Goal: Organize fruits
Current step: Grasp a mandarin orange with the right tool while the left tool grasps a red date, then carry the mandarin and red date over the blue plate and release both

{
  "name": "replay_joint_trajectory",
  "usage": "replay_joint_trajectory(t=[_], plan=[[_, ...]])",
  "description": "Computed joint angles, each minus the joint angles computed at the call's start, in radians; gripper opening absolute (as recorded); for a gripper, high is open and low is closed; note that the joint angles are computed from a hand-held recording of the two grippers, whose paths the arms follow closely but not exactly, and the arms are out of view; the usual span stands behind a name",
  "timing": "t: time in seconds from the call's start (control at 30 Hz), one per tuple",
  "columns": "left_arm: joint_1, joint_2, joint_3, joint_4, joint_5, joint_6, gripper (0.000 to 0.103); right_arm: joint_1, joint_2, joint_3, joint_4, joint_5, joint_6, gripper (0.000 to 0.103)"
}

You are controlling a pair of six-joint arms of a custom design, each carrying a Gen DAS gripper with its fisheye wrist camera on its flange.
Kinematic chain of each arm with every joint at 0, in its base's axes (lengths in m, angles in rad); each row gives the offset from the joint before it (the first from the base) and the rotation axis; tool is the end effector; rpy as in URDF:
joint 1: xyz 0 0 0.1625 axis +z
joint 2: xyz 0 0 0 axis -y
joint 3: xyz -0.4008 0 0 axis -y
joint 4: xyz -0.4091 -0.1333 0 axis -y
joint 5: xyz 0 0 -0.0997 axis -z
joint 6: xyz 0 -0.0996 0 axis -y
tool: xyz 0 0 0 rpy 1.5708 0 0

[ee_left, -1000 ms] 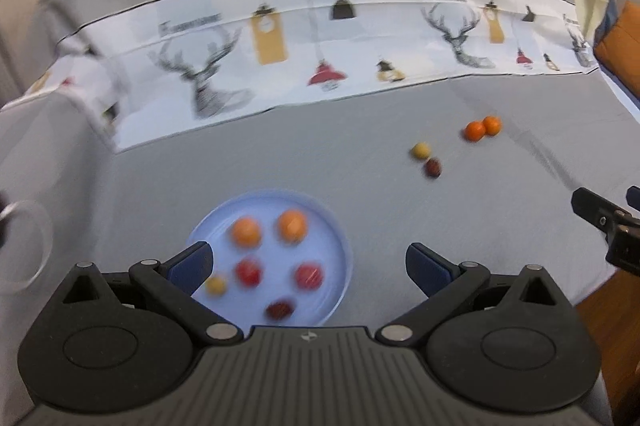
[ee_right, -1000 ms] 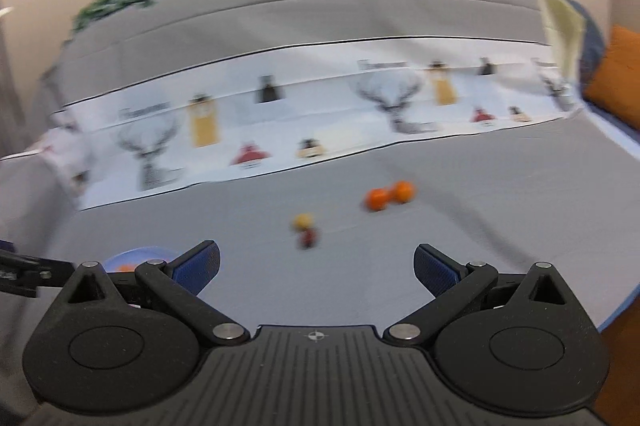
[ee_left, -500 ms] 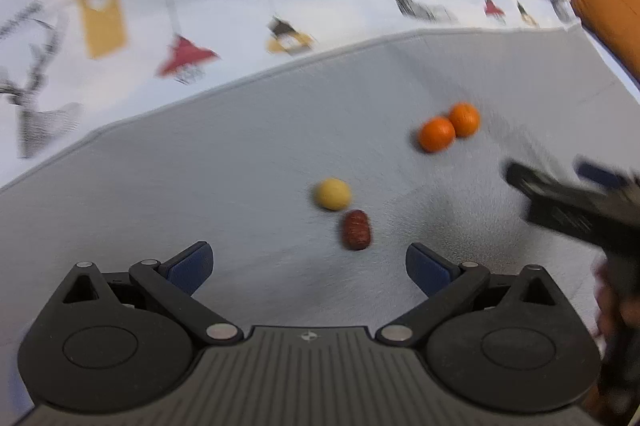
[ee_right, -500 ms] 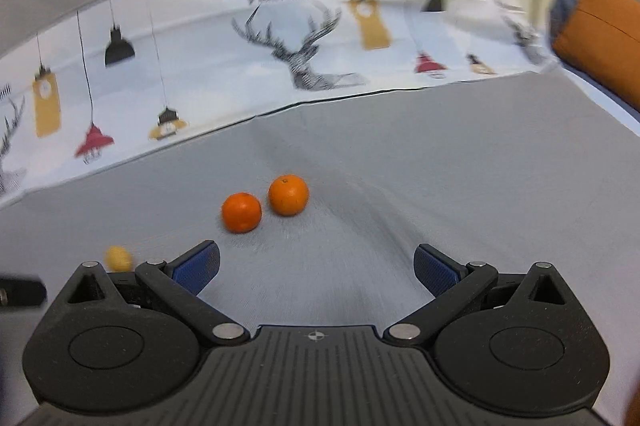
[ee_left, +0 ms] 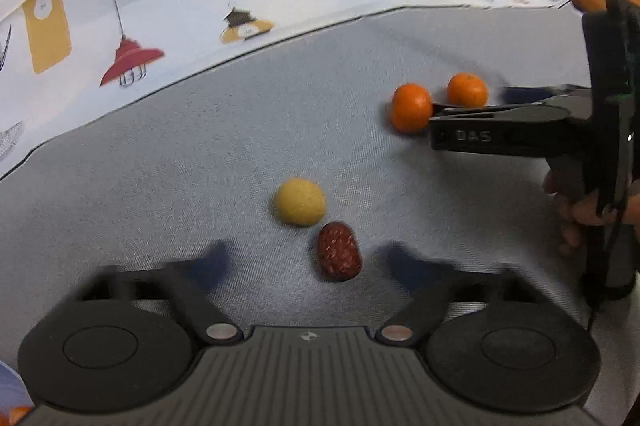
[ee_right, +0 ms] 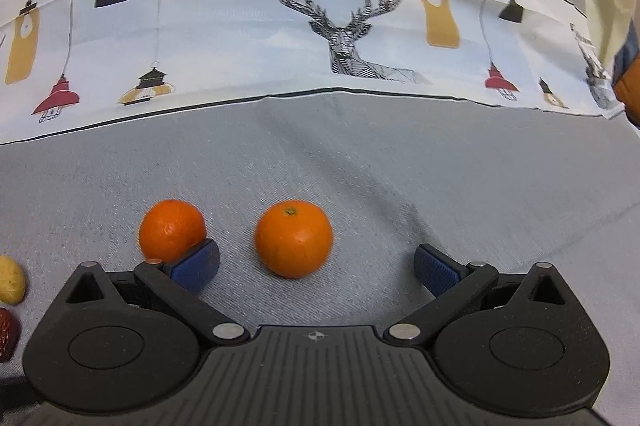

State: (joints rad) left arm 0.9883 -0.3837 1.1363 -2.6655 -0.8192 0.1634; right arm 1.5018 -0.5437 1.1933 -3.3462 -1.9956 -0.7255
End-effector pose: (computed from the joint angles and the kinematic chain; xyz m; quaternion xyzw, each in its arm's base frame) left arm -0.2657 -0.7693 -0.0022 0.2758 0.8764 -0.2301 0.3208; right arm 0.0373 -0.7981 0.1733 0.1600 -0.8188 0.4121 0.3662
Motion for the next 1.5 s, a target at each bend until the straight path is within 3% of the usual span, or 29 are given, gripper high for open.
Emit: replay_joint_trajectory(t=[0.03, 0.07, 0.1, 0.27, 0.33, 0.5, 0.63, 0.77, 0.87, 1.03, 1.13, 1.27, 1.5], plan=[[-0.002, -0.007, 0.005, 0.003, -0.017, 0.017, 0.023, -0.004, -0.011, 0.022, -0.018, 0.036, -0.012, 0.068], [-0.004, -0.014, 0.003, 0.029, -0.027, 0.019, 0.023, -0.002, -0.013, 0.032, -0.041, 0.039, -0.028, 0.04], [-0.006, -0.022, 0.007, 0.048, -0.032, 0.004, 0.023, 0.003, -0.016, 0.038, -0.051, 0.023, -0.033, 0.038], [-0.03, -0.118, 0.11, 0.055, -0.024, -0.053, 0.023, 0.033, -0.06, 0.116, -0.151, -0.182, 0.139, 0.038], [-0.047, -0.188, 0.188, 0.036, -0.019, -0.078, 0.023, 0.036, -0.139, 0.245, -0.222, -0.17, 0.199, 0.038], [-0.109, -0.393, 0.401, 0.025, 0.031, -0.164, 0.023, 0.101, -0.289, 0.51, -0.403, -0.145, 0.158, 0.038], [-0.173, -0.569, 0.555, 0.066, 0.1, -0.243, 0.023, 0.186, -0.388, 0.658, -0.431, -0.106, 0.154, 0.038], [-0.246, -0.722, 0.685, 0.101, 0.22, -0.284, 0.023, 0.28, -0.478, 0.774, -0.392, -0.063, 0.152, 0.038], [-0.286, -0.843, 0.75, 0.237, 0.254, -0.417, 0.023, 0.354, -0.531, 0.85, -0.359, -0.041, 0.168, 0.038], [-0.361, -1.044, 0.856, 0.515, 0.255, -0.678, 0.023, 0.475, -0.616, 0.971, -0.28, -0.034, 0.261, 0.038], [-0.41, -1.151, 0.916, 0.653, 0.246, -0.801, 0.023, 0.548, -0.63, 1.013, -0.258, -0.051, 0.275, 0.038], [-0.468, -1.262, 0.98, 0.774, 0.24, -0.923, 0.023, 0.618, -0.622, 1.05, -0.266, -0.072, 0.266, 0.038], [-0.55, -1.391, 1.029, 0.945, 0.291, -1.098, 0.023, 0.706, -0.59, 1.054, -0.236, -0.095, 0.237, 0.038]])
